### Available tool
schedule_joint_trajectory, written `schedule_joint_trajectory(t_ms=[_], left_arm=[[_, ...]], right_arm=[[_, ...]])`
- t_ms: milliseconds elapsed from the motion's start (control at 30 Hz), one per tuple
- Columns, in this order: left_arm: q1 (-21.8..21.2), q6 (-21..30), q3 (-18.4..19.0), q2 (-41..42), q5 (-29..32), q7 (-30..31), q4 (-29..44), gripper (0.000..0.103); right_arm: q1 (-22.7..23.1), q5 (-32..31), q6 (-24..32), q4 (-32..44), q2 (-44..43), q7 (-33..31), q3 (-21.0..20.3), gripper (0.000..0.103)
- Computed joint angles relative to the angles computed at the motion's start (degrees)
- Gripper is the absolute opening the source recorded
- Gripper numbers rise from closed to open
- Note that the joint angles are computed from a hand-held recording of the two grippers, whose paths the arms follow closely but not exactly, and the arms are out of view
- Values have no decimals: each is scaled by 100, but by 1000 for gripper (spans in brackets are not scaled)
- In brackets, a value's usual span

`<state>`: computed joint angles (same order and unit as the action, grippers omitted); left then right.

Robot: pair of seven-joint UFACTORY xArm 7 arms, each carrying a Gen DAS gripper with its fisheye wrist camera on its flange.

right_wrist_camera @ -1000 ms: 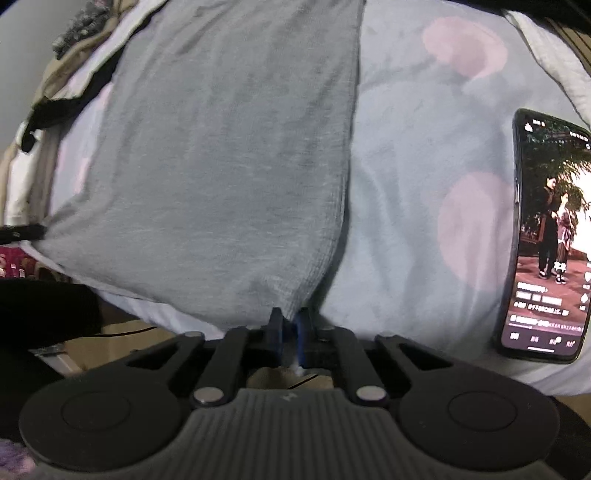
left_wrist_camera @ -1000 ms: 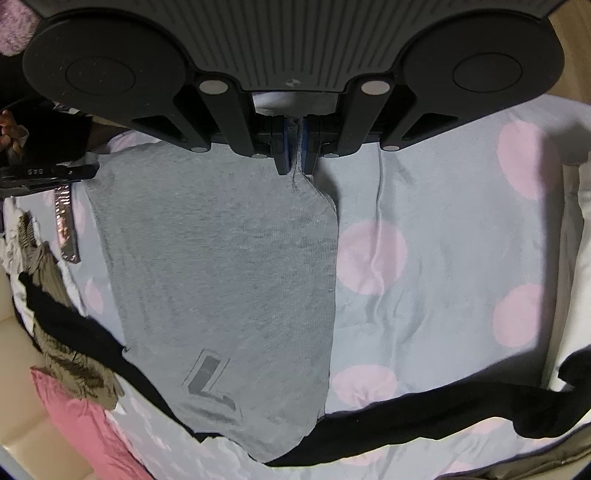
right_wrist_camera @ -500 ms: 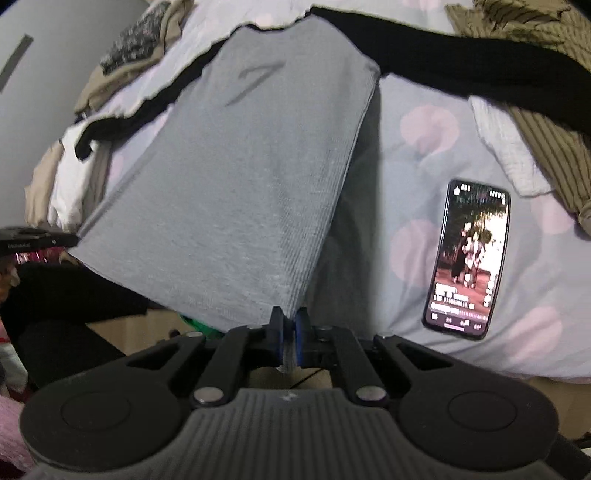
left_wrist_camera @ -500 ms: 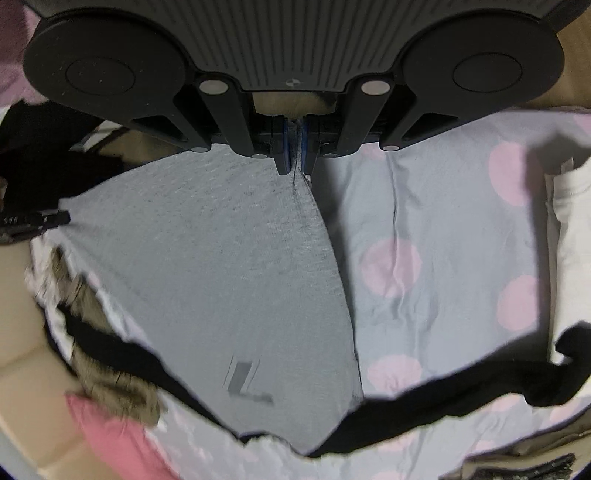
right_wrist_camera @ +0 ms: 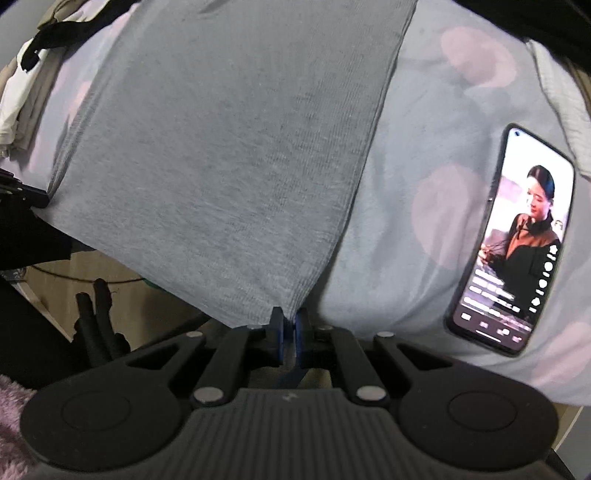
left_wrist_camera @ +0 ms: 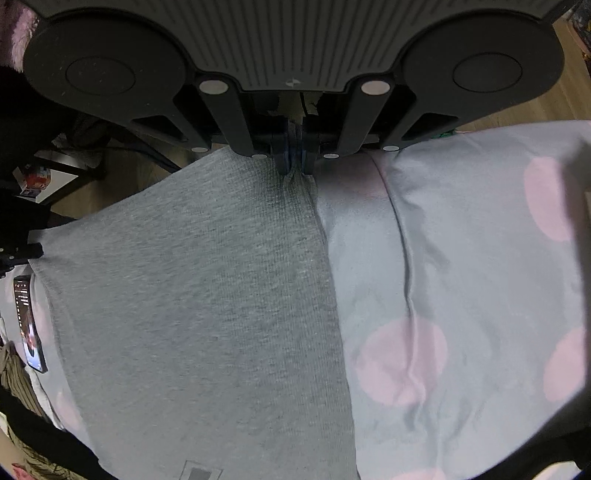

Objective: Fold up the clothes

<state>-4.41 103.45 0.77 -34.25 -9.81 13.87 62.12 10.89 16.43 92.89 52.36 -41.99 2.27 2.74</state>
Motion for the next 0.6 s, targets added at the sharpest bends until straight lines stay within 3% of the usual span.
schedule_joint_trajectory(t_ms=[100,167,333,500,567,600], left_arm=[[23,60,45,20,-88,-49,32,6],[27,93,66,40,-181,-88,138,12],[132,-90,306,25,-575,-222,576,19],[419,-696,605,238,-522,-322,1243,19],[590,-1045,723,391,-375,-349,1475,19],[675,-1235,770,473,-304,-371,1575,19]], right_arm=[[30,15,-27,16,-8,-34,6,15],[44,-51,-45,85,-42,-69,41,24],[9,-176,-182,325,-83,-185,-2,24],[-20,-281,-482,639,35,-311,3,24],[-9,-246,-675,708,124,-329,23,37],[6,-234,-774,721,172,-327,58,37]])
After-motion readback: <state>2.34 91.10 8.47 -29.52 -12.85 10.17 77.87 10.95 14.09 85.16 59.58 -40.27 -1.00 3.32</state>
